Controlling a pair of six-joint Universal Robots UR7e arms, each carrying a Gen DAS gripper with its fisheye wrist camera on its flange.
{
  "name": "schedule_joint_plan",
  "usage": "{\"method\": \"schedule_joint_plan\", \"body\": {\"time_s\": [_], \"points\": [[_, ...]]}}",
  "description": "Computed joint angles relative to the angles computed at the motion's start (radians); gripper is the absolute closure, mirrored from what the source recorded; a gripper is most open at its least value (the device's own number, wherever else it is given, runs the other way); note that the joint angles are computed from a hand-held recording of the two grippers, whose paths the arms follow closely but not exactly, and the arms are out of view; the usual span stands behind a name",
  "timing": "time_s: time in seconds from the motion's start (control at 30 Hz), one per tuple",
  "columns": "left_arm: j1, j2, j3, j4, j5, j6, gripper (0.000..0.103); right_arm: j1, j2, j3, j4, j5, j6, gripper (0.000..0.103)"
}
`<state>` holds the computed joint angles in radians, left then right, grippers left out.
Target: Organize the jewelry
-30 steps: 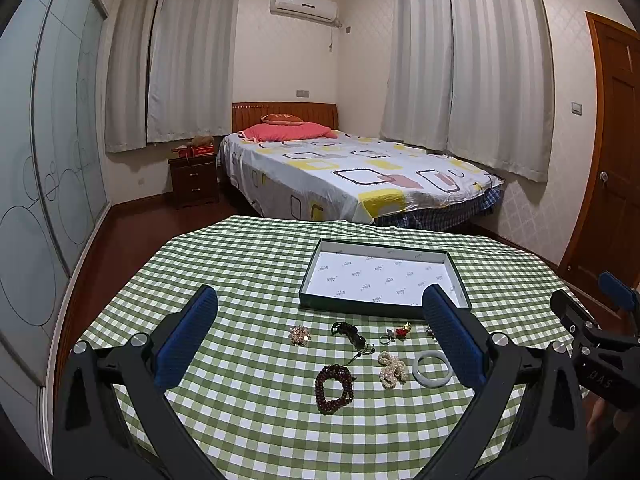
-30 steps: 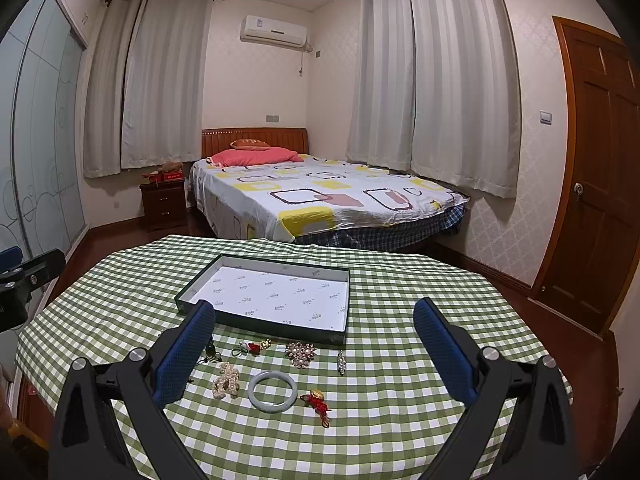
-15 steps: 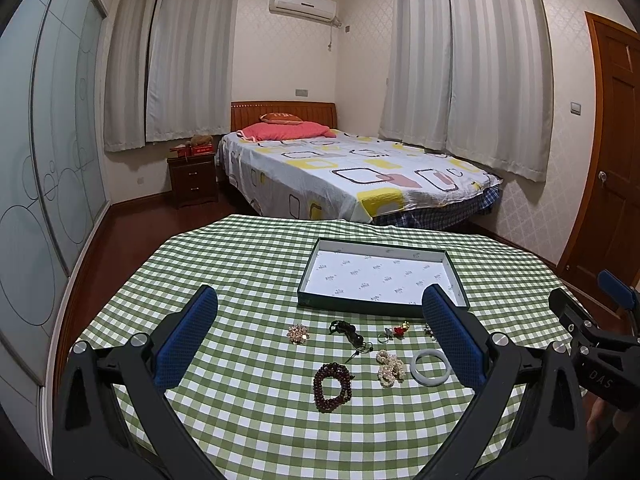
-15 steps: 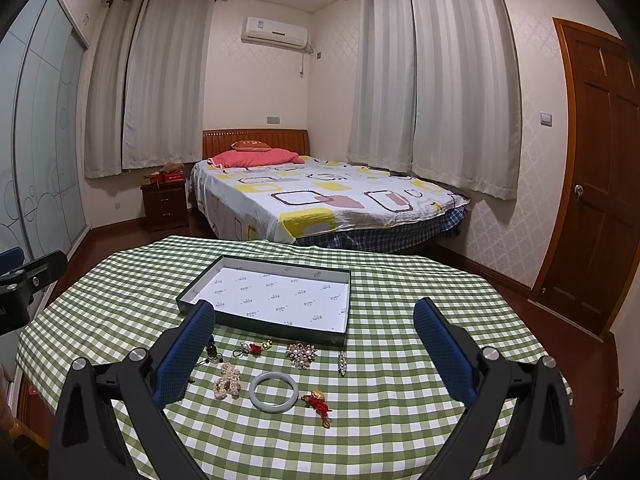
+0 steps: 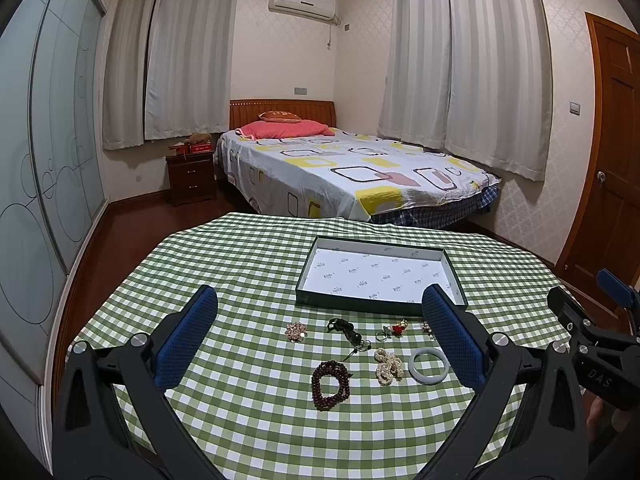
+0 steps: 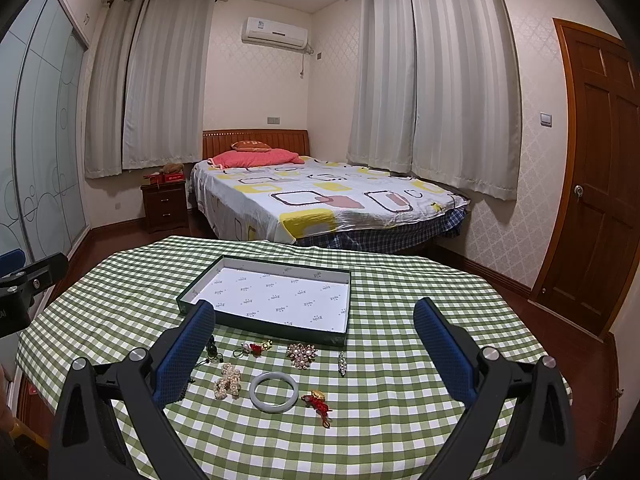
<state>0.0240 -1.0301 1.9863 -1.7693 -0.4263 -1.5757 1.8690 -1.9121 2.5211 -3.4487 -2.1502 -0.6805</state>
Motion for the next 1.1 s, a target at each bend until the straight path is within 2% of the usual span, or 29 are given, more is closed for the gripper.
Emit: {"method": "schedule_joint_plan", "body": {"time_s": [0.47,1.1], "points": [[-0.002,0.000,0.003,-0.006,0.003,0.002,0.003,0.023,0.011,-0.018,0.006,-0.017,0.003,0.006],[0.000,0.001,0.001,-0.011,0.004,0.009,0.003,0.016,0.004,-0.012,-0.003,-0.003,-0.009,0.006]]}}
